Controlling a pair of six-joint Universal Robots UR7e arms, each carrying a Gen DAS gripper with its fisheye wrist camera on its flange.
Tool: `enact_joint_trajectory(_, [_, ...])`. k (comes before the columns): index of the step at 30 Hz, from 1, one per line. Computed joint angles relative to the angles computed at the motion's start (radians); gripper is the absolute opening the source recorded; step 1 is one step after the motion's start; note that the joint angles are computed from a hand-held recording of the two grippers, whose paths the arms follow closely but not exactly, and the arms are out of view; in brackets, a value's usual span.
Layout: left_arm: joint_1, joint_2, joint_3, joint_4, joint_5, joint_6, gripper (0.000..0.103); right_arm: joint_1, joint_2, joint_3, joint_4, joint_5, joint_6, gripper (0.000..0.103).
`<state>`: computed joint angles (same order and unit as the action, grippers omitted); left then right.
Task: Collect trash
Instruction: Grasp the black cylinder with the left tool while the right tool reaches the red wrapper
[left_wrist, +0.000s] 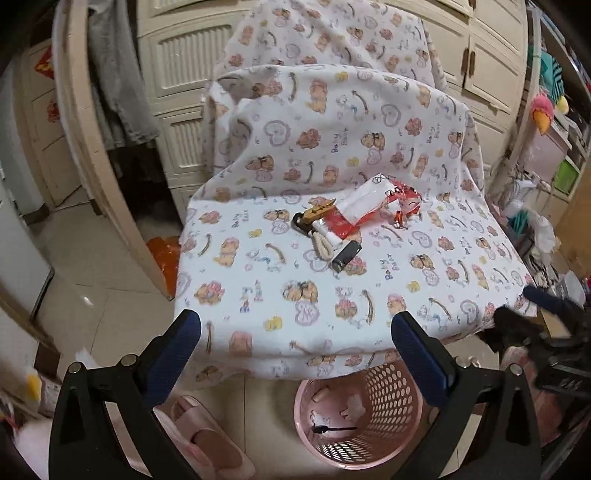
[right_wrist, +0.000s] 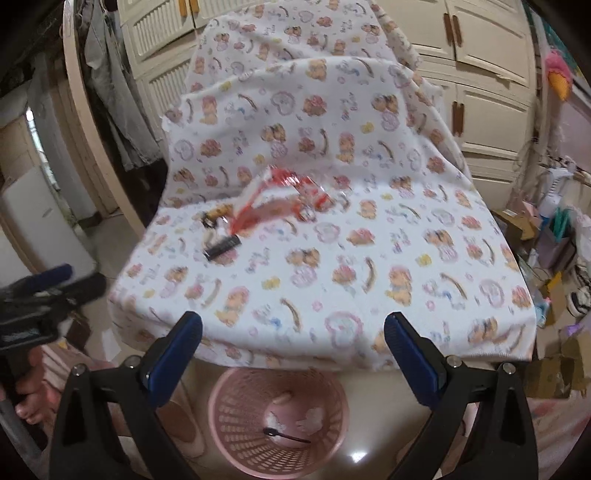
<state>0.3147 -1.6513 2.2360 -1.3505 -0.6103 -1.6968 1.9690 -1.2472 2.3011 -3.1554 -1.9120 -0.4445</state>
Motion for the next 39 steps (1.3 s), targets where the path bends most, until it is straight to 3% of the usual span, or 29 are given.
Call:
enact_joint_trajectory(4, [0.042,0.003,-0.011,-0.044,0.051,0.098,0.102,0.026,0.005,-0.078,0.073,0.001,-0.038,0.099])
enact_joint_trajectory(7, [0.079,0.012,0.010,-0.162,0.090,0.213,0.101,0.028,0.026,-0.152,0.131,0.013,-0.060,0.100])
enact_joint_trajectory(10, [0.128,0.022,0.057,-0.354,0.096,0.341,0.088,0.016,0.058,-0.185,0.115,0.009,-0.088,0.100])
enact_joint_trajectory(14, [0.209,0.055,0.084,-0.554,0.048,0.426,0.070,-0.030,0.104,-0.185,0.067,0.019,-0.115,0.100])
enact_joint_trajectory(17, [0.254,0.097,0.076,-0.669,0.048,0.517,0.064,-0.057,0.135,-0.211,0.132,0.011,-0.058,0.100])
enact_joint_trajectory(19, [0.271,0.123,0.076,-0.744,0.052,0.583,0.060,-0.063,0.147,-0.240,0.178,0.044,-0.041,0.100])
enact_joint_trajectory(25, [0.322,0.201,0.062,-0.906,0.029,0.707,0.047,-0.047,0.166,-0.239,0.124,0.032,-0.107,0.100])
enact_joint_trajectory(27, [0.348,0.236,0.039,-0.902,0.062,0.703,0.042,-0.049,0.166,-0.243,0.141,0.041,-0.100,0.100])
enact_joint_trajectory(28, [0.364,0.253,0.017,-0.883,0.069,0.706,0.031,-0.049,0.169,-0.245,0.143,0.040,-0.100,0.100])
enact_joint_trajectory(29, [0.372,0.263,0.010,-0.900,0.063,0.726,0.029,-0.048,0.172,-0.247,0.140,0.033,-0.100,0.100])
enact_joint_trajectory(33, [0.379,0.280,0.015,-0.992,0.019,0.790,0.029,-0.055,0.172,-0.246,0.117,0.018,-0.091,0.100])
enact_joint_trajectory(36, [0.384,0.295,0.002,-0.963,0.022,0.786,0.029,-0.068,0.167,-0.257,0.131,0.024,-0.068,0.100])
enact_joint_trajectory(37, [0.386,0.292,0.000,-0.961,0.013,0.784,0.026,-0.070,0.169,-0.261,0.131,0.021,-0.062,0.100])
enact_joint_trajectory(38, [0.386,0.286,-0.001,-0.956,0.004,0.775,0.013,-0.072,0.171,-0.264,0.130,0.017,-0.054,0.100])
enact_joint_trajectory(39, [0.385,0.276,0.001,-0.951,-0.008,0.758,0.012,-0.074,0.172,-0.265,0.130,0.015,-0.048,0.100])
